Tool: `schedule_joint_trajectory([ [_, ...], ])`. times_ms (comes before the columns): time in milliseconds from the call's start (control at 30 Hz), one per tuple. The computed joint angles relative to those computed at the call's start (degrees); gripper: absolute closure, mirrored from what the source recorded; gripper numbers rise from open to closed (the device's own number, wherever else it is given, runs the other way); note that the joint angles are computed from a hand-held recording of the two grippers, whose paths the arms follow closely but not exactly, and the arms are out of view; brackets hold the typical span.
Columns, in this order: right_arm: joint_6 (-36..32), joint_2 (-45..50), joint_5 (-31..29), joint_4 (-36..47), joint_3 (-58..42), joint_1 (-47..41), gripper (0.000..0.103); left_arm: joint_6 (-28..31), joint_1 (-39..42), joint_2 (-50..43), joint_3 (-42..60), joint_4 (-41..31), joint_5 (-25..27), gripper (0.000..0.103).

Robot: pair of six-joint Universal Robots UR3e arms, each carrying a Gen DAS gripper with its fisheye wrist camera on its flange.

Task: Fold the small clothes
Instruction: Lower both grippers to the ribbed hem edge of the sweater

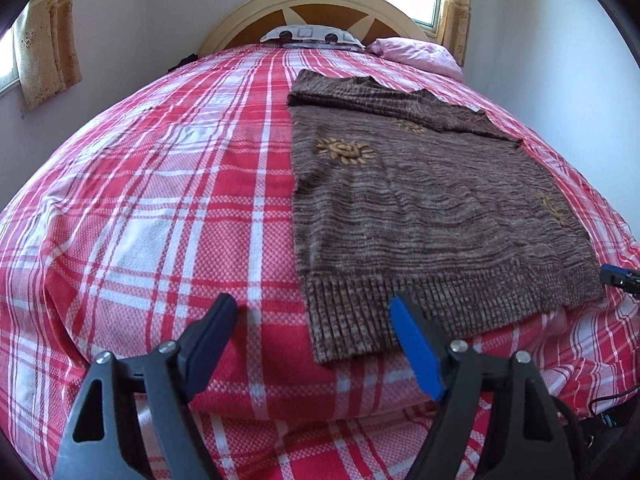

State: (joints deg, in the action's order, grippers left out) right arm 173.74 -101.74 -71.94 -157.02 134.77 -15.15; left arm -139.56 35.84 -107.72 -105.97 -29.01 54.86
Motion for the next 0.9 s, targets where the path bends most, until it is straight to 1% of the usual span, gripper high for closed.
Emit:
schedule_joint_trajectory([
  [133,0.3,0.5,0.3,-1.6,1.1,1.6,0.050,0.1,1.1,2.0,-2.8,-0.3,-1.3,0.024],
  [167,0.7,1.0,-0.4,-2.4,1.0,2.3,0.050,-0.1,1.2,2.4,-3.4,0.2,-1.1,0.029],
  [200,0.8,1.0,-0.3,-2.4,1.1,2.3,0.051,-0.1,1.6,3.2,-4.1,-0.1,-1.6,0.038],
  [233,0.8,0.6,0.6,-2.2,1.4,1.6,0.056,-0.1,1.9,3.4,-4.0,-1.1,-2.3,0.042],
  [267,0.8,0.0,2.3,-1.5,1.8,0.4,0.063,-0.1,2.2,3.5,-3.5,-2.4,-2.9,0.050],
  [300,0.8,-0.4,3.7,-0.9,2.2,-0.8,0.066,-0.3,2.2,3.3,-3.2,-3.1,-3.0,0.052],
  [367,1.1,-1.5,6.6,0.3,3.1,-3.3,0.072,-0.2,2.0,3.2,-3.2,-3.0,-2.9,0.052],
  [433,1.3,-1.6,7.3,0.4,3.4,-3.8,0.072,-0.2,1.5,2.8,-3.0,-2.4,-2.7,0.048],
  [467,1.4,-1.4,7.3,-0.1,3.5,-3.6,0.072,-0.4,1.5,2.4,-2.9,-2.2,-3.1,0.045],
  [533,1.7,-0.5,7.4,-1.5,3.4,-2.7,0.072,0.2,1.6,2.2,-2.5,-3.7,-4.1,0.042],
  [567,1.8,0.1,7.2,-2.4,3.4,-2.0,0.072,1.0,1.6,2.2,-2.2,-4.4,-4.4,0.043],
  [600,1.9,0.6,6.9,-3.6,3.4,-1.2,0.073,1.9,1.8,2.3,-2.1,-5.0,-4.8,0.048],
  [633,1.6,1.1,7.0,-4.1,3.4,-0.8,0.081,3.1,2.2,2.5,-2.0,-6.2,-5.7,0.057],
  [667,1.2,1.4,7.2,-4.4,3.4,-0.5,0.090,3.9,2.4,2.2,-1.1,-8.0,-6.5,0.087],
  [700,1.0,1.3,7.6,-4.5,3.6,-0.7,0.094,5.2,2.8,2.1,-0.1,-10.9,-7.5,0.094],
  [767,0.6,0.2,9.6,-4.1,4.3,-2.1,0.097,6.6,3.8,2.2,1.2,-14.7,-9.6,0.096],
  [900,0.0,-4.4,15.5,-3.5,6.8,-6.6,0.098,9.4,6.5,4.7,0.4,-17.1,-15.9,0.096],
])
